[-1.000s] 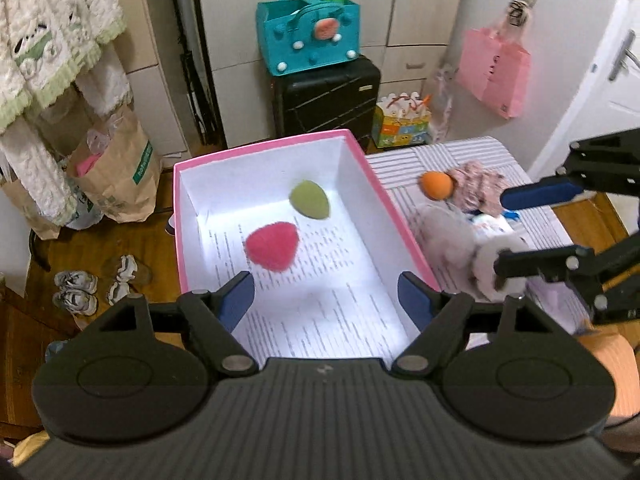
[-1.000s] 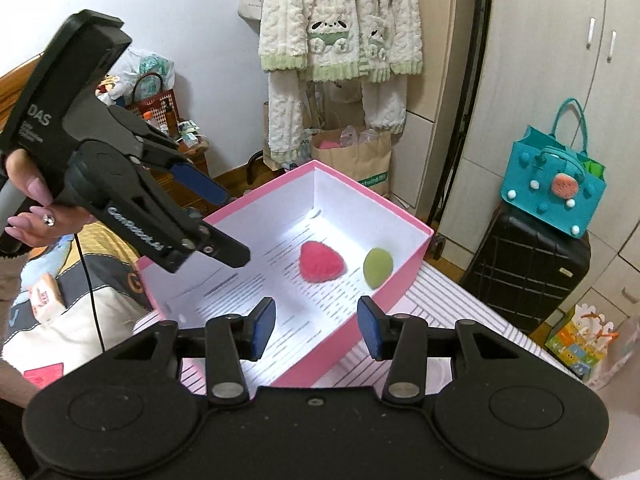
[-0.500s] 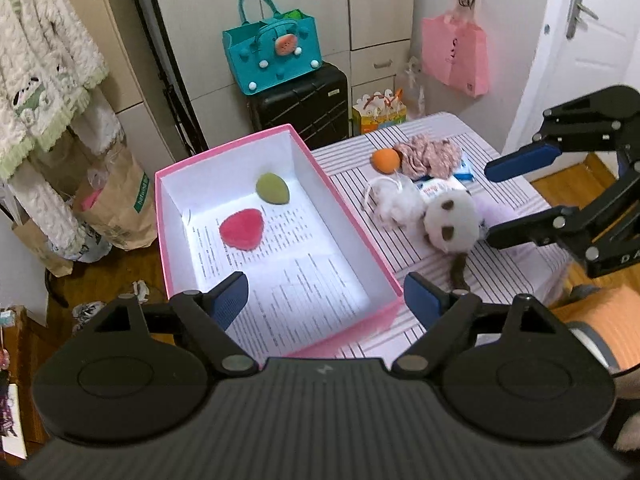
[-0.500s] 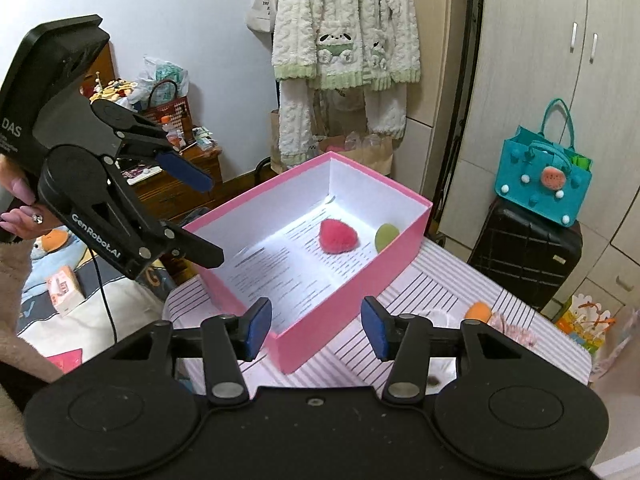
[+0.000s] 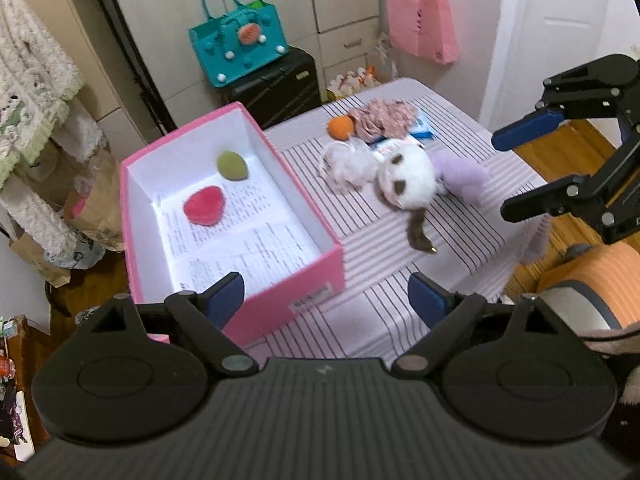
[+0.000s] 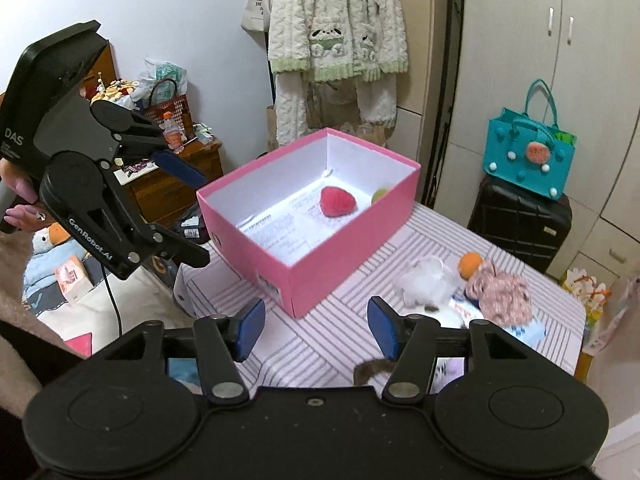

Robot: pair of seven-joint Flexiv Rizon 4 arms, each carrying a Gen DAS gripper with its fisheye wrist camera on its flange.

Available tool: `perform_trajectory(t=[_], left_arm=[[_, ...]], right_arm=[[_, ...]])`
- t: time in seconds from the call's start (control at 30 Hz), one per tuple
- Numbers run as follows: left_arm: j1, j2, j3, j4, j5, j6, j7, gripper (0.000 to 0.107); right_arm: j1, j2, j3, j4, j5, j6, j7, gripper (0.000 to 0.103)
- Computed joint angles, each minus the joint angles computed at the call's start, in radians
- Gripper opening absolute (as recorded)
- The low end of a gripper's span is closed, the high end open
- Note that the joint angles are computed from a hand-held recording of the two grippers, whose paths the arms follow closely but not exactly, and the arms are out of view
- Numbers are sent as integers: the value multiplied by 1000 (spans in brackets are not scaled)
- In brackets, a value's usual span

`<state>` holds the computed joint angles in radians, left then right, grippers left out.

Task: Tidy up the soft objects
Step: 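Move the left tool back to the white plush with brown ears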

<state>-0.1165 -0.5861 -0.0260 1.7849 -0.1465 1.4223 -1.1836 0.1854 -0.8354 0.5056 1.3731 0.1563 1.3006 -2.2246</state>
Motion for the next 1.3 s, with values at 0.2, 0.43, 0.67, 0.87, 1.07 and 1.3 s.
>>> perform_trajectory(t=[0.2, 0.43, 0.67, 0.87, 1.07, 1.3], left_arm=[[1, -39, -27, -12, -5, -21, 28, 93], [24, -96, -81, -38, -32, -20, 71, 94], [110, -208, -236, -37, -50, 214, 162, 97], [107, -317, -252, -112, 19, 383, 138, 98], [194, -380, -400, -171, 81, 369, 127, 97], [116, -447, -356, -285, 82, 412, 105, 95]], right_arm=[[-32, -7, 23, 59, 14, 41, -22, 67], [-62, -60, 35, 71, 7, 64, -10, 72], [-57, -158, 20, 53, -48, 202, 25, 73], [-50, -262, 26, 26, -120, 416, 30, 81], [-59, -370, 61, -49, -213, 519, 75, 82], [-94, -478, 136, -109, -391, 587, 112, 83]])
